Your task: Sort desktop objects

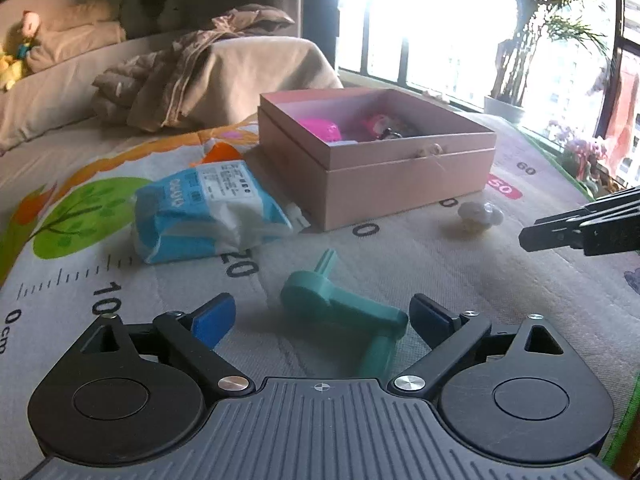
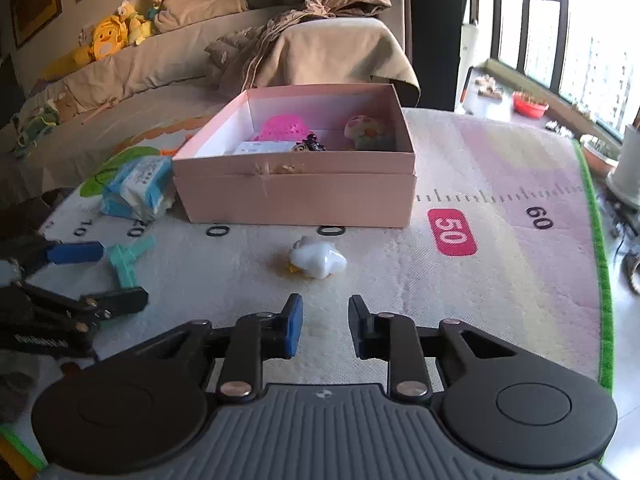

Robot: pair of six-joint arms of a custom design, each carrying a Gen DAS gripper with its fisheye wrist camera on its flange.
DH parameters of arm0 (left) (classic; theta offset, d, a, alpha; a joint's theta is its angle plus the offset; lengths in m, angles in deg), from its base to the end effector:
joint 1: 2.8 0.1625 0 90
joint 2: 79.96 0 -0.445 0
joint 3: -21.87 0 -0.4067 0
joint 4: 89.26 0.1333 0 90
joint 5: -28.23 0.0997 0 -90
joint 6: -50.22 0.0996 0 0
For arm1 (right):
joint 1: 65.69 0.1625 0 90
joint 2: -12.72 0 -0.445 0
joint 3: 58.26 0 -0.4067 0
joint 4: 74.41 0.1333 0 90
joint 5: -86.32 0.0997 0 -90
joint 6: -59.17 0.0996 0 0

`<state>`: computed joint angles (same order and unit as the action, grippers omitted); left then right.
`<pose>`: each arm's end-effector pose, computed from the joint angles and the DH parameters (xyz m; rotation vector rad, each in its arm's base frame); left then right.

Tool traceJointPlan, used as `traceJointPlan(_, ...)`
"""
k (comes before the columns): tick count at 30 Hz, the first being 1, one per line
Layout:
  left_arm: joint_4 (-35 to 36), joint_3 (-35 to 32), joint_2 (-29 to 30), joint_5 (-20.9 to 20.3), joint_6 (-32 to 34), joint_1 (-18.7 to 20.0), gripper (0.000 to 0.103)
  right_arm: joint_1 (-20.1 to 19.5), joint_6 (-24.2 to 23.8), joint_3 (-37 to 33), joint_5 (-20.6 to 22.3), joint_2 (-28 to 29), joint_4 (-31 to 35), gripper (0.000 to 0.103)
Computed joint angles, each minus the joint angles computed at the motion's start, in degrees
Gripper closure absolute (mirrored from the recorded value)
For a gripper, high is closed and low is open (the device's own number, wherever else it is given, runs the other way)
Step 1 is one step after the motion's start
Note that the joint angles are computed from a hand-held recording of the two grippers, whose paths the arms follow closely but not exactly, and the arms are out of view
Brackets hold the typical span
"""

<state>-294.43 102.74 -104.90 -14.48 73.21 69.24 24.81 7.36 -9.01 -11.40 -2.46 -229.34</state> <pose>-0.0319 -0.7680 0.0644 0.2384 2.0938 -1.1222 0.1278 -0.9015 0.0176 1.1567 -2.4706 0.5989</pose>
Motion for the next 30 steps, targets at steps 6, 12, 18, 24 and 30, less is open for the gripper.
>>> traceJointPlan(6, -3.5, 1.4, -0.5, -0.5, -1.9, 0.1, 0.003, 0.8, -2.5, 1.5, -2.1, -0.1, -3.3, 0.078)
traceJointPlan(12, -2.4, 1.4, -0.9, -0.1, -4.1, 0.3, 0.001, 0.8, -12.5, 7.9, -2.8, -2.1, -10.7, 0.069)
traceJointPlan(18, -2.4, 1.0, -0.5, 0.4, -3.4, 0.1, 0.0, 1.1, -19.4, 6.4, -1.4, 1.0, -17.8, 0.069)
traceJointPlan(24, -2.6, 0.8, -0.3, 0.6, -3.3, 0.1, 0.0, 2.1, -26.6, -1.0, -2.5, 6.8, -17.3, 0.069)
traceJointPlan(30, -1.6, 1.2, -0.8, -0.1, -4.7, 0.3, 0.0, 2.5, -21.3, -3.1, -2.9, 7.3, -13.6, 0.081)
